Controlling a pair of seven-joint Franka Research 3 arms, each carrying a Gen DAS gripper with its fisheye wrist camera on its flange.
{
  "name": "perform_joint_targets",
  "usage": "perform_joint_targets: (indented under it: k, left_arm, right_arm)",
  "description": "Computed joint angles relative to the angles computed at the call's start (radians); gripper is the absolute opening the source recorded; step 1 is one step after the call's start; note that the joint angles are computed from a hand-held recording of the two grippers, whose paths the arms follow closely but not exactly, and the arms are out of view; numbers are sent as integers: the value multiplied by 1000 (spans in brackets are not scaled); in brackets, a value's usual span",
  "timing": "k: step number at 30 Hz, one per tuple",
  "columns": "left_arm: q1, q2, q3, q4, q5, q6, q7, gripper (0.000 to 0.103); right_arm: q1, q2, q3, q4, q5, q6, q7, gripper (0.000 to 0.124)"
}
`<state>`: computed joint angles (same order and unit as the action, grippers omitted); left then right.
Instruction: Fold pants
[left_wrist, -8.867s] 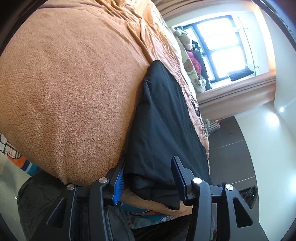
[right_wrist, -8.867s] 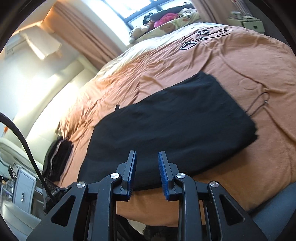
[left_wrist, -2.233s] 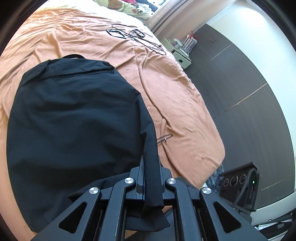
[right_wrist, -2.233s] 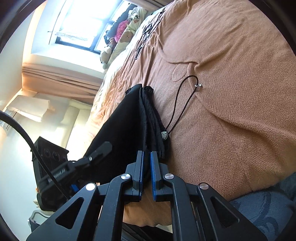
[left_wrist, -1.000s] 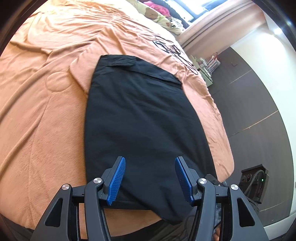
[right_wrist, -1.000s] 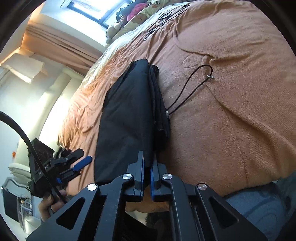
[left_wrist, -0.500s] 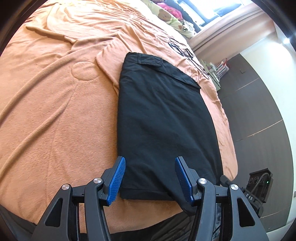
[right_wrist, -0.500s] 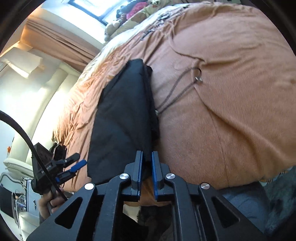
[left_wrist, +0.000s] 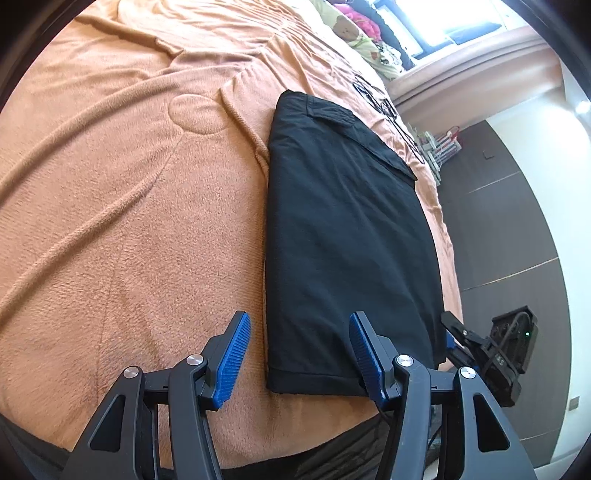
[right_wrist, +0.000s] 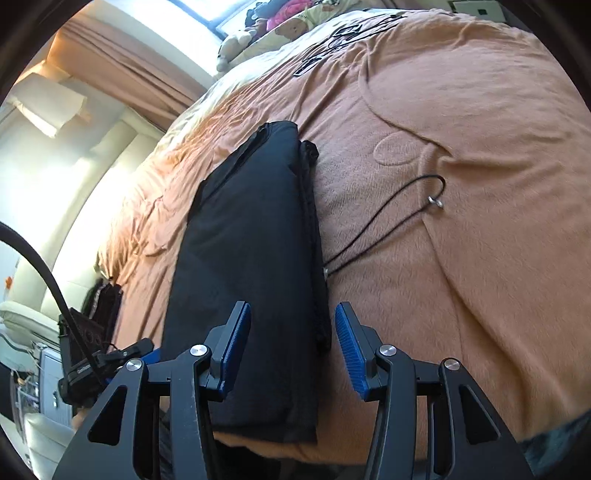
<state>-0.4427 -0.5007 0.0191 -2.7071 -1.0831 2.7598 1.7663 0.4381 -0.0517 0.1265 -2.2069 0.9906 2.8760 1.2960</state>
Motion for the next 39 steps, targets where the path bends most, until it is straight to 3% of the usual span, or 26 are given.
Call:
perform_joint_targets:
  k: [3, 10, 16, 20, 23, 30, 39]
  left_arm:
    - [-10, 20, 12, 12, -35, -6, 28, 58]
    - [19, 56, -22, 33, -135, -31, 81, 43]
    - [46, 62, -51, 33, -208, -45, 103, 42]
    - [69, 38, -82, 16, -179, -27, 67, 21]
    - [59, 7, -68, -1, -198, -23, 83, 15]
    - [73, -44, -65, -13, -24, -14, -30, 10]
    - [45, -162, 30, -87, 157, -53, -131, 9]
  right_arm:
    - [-6, 35, 0, 34, -29, -9, 7, 46]
    - [-31, 79, 7, 73, -89, -52, 51, 46]
    - [-49, 112, 21, 109, 73, -97, -88, 39]
    - [-51, 118, 24, 113, 59, -82, -74, 36]
    - [-49, 107, 29, 103, 80, -69, -91, 27]
    - [-32, 84, 33, 83, 143, -61, -116, 18]
    - [17, 39, 42, 33, 179, -51, -117, 16]
